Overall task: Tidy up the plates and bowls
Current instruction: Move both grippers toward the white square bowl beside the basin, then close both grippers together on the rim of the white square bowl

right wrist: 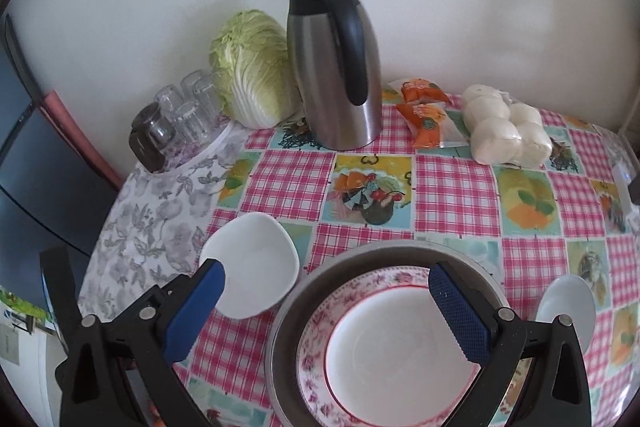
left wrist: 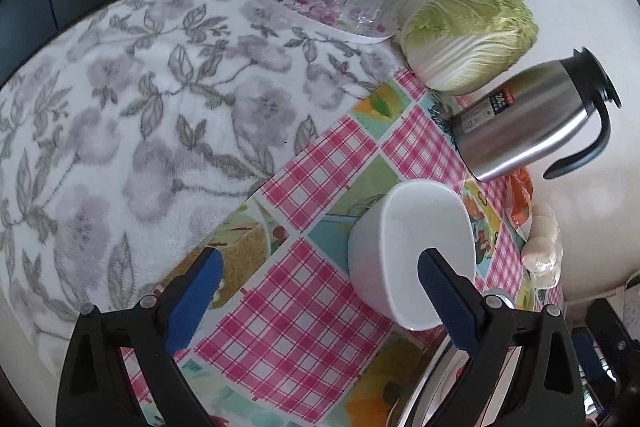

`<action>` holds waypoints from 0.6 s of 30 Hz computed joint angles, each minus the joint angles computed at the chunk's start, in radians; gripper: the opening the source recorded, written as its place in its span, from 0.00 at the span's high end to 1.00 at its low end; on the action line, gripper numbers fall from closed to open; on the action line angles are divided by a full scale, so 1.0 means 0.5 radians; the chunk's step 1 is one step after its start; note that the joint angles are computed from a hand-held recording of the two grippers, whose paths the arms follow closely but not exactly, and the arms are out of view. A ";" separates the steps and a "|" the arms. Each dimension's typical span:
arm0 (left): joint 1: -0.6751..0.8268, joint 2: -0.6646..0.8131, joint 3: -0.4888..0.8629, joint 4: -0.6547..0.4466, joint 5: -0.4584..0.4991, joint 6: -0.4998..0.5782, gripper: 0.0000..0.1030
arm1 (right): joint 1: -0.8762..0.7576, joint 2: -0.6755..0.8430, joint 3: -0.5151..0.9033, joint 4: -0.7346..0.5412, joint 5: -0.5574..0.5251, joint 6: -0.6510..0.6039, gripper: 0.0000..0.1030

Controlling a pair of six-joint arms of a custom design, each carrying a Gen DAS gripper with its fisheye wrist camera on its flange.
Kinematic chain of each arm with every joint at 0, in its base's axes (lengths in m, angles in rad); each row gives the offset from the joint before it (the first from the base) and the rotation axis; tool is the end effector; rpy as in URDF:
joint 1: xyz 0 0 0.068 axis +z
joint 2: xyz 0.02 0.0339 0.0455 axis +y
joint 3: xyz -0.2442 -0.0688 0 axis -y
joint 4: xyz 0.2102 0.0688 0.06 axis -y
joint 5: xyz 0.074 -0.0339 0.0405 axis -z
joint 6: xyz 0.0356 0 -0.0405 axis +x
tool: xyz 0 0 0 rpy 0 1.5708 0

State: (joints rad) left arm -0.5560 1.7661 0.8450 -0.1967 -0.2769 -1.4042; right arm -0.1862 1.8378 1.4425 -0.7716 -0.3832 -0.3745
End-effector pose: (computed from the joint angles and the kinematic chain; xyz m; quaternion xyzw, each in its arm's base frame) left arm 0.2512 -0.1446 0.1247 -0.4254 0.8669 -0.1098 0.2356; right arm 0.3401 -0.0505 0.2251 -0.1284 0.9539 0.1248 0.2408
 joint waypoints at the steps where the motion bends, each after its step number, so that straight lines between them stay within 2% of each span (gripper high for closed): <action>1: 0.009 -0.001 -0.013 0.026 0.007 -0.002 0.06 | 0.024 0.022 0.004 0.009 0.010 0.013 0.03; 3: 0.027 0.005 -0.029 0.073 0.023 0.004 0.07 | 0.089 0.048 -0.026 0.066 0.065 0.036 0.17; 7: 0.061 0.057 -0.047 0.190 0.091 0.034 0.22 | 0.206 0.129 -0.079 0.154 0.162 0.072 0.28; 9: 0.078 0.094 -0.050 0.246 0.131 0.042 0.23 | 0.255 0.162 -0.103 0.188 0.196 0.076 0.39; 11: 0.093 0.124 -0.064 0.322 0.173 0.049 0.23 | 0.298 0.190 -0.132 0.239 0.237 0.083 0.42; 13: 0.102 0.160 -0.047 0.347 0.196 0.068 0.30 | 0.342 0.229 -0.145 0.282 0.294 0.095 0.46; 18: 0.147 0.265 -0.015 0.445 0.289 0.116 0.36 | 0.406 0.322 -0.135 0.348 0.364 0.104 0.62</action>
State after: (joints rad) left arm -0.4827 1.8984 0.8374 0.0259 -0.1322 -1.3462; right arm 0.0168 1.9988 1.3748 -0.5977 -0.2009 -0.3225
